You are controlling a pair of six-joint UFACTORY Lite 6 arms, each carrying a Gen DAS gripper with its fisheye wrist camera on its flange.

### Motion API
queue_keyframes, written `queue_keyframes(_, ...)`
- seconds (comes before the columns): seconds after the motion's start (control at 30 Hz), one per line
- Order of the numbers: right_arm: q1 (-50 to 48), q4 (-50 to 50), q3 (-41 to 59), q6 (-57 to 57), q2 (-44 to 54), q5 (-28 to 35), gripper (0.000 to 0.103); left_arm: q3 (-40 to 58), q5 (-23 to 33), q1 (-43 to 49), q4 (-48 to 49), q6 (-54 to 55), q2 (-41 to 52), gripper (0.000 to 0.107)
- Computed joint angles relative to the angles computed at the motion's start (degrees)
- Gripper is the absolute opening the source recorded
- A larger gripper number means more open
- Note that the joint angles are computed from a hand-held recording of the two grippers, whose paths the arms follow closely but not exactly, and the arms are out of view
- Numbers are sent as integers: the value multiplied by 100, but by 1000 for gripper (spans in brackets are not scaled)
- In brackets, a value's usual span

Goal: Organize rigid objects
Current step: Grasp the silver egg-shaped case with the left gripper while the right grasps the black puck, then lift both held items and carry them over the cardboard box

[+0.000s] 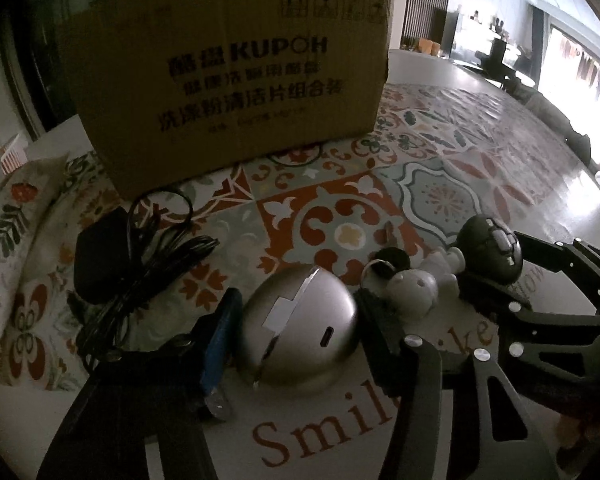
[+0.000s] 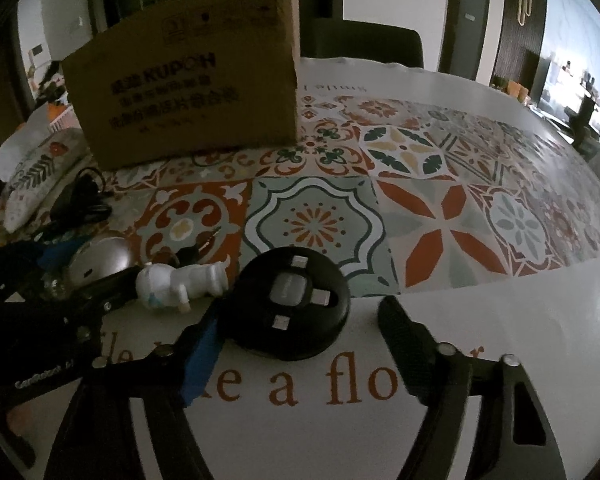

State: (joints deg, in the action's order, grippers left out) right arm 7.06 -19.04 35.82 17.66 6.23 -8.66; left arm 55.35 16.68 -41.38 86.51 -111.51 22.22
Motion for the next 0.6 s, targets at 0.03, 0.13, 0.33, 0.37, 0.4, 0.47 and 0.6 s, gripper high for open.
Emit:
queue_keyframes(0.03, -2, 21, -18, -23, -26, -17, 65, -15, 4, -6, 26, -42, -9, 56)
queue_keyframes(0.13, -35, -126, -20, 174, -40, -18, 59, -26, 10, -25, -6, -90, -27, 56)
queue_keyframes(0.33, -148, -1087, -108, 1147, -195, -42, 59, -201, 41, -103, 85, -342, -277, 56)
queue_keyframes(0.37, -151, -1132, -146, 1196, -269, -40, 59, -251, 60, -124, 60, -345, -356, 56)
queue_keyframes(0.4, -152, -1178, -191, 1248, -361, -28, 59, -321, 78, -145, 81, -382, -460, 56)
queue_keyframes(0.47, -136, -1275, -283, 1345, -580, -1, 59, -424, 153, -198, 77, -430, -635, 56)
queue_keyframes(0.6, -80, -1401, -412, 1458, -963, 84, 58, -580, 255, -266, -67, -343, -958, 56)
